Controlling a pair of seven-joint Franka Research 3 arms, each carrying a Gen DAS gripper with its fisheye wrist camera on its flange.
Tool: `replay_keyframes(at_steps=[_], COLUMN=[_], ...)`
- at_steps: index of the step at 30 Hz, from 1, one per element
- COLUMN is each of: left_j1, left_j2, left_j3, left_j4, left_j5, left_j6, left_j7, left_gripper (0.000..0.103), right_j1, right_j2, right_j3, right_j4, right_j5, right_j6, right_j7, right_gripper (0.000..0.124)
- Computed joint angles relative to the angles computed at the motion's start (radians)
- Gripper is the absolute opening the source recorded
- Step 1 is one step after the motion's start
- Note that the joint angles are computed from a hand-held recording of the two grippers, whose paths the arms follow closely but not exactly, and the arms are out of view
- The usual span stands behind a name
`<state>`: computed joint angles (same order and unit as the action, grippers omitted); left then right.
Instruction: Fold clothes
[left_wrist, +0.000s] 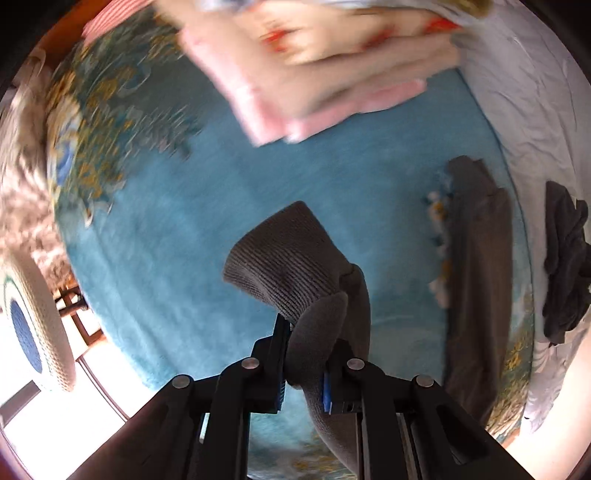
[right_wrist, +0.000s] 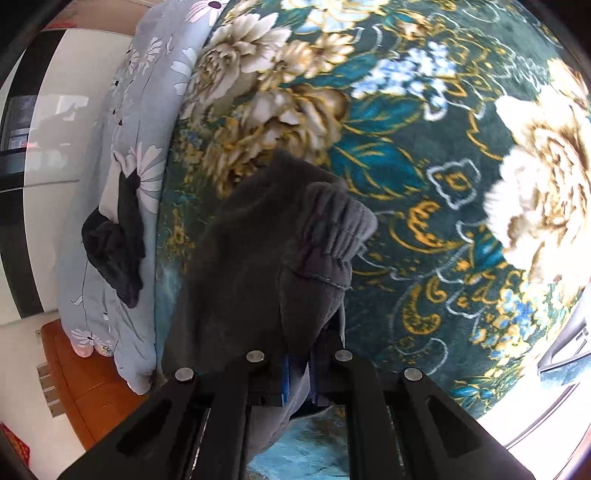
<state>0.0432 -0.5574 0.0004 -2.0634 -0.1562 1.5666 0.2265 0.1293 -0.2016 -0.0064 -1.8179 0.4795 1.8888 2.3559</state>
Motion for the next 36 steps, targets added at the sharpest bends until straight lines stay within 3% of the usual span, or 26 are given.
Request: replay_keyframes(at_steps=[4,10,15,19,21,24,26,28,30,33,36], left_j1=[0.015,0.096,0.148,0.170,0.175,0.181,0.175,0.160,0.142,0.115,0.090], left_j2=[0.294,0.685,0.854,0.823,0.776,0.706,0.643,0.564,0.487,0.429,0.393], left_j3=[0.027,0.005,-0.046,-0.071,-0.074,-0.070,-0.060,-0.048,-0.042,-0.029,-0.017], left_j4=[0.243,0.628,0.789,0.674,0.577,0.467,0.399,0.323,0.247,0.135,0.057], left_j5=[-0.019,-0.084,-0.113,-0.148,-0.171,-0.218,-0.213,-0.151,-0.075,-0.045,-0.091], left_j6=[-0.001,-0.105,-0.070,0.189,0.349,0.495,0.550,0.586,0.586,0.582,0.570], left_j7=[0.057,0.077,0.087,0.208,0.276,0.359,0.377,0.363,0.351,0.414,0.455], left_gripper=[0.015,0.015,0.023,0.054,0.061,0.063,0.063,0.066,0.069,0.072,0.072], right_j1=[0.006,-0.004,-0.010,-0.010,-0.011,-0.012,-0.013,-0.017,-0.019,-0.007,0.006], right_j2=[0.199,0.368,0.489,0.551,0.560,0.561,0.558,0.532,0.489,0.394,0.286], right_j3=[0.003,0.002,0.007,0.012,0.013,0.017,0.019,0.026,0.033,0.031,0.015], right_j4=[0.242,0.459,0.599,0.654,0.651,0.628,0.611,0.573,0.513,0.415,0.282], right_j5=[-0.007,-0.019,-0.050,-0.065,-0.069,-0.066,-0.061,-0.038,-0.006,-0.012,-0.074], right_j6=[-0.060,-0.163,-0.217,-0.220,-0.209,-0.176,-0.150,-0.094,-0.018,0.074,0.099], right_j7=[0.029,0.090,0.105,0.104,0.098,0.071,0.050,-0.007,-0.079,-0.173,-0.164], right_gripper=[0.008,0.008,0.008,0.009,0.009,0.013,0.017,0.033,0.059,0.061,0.062])
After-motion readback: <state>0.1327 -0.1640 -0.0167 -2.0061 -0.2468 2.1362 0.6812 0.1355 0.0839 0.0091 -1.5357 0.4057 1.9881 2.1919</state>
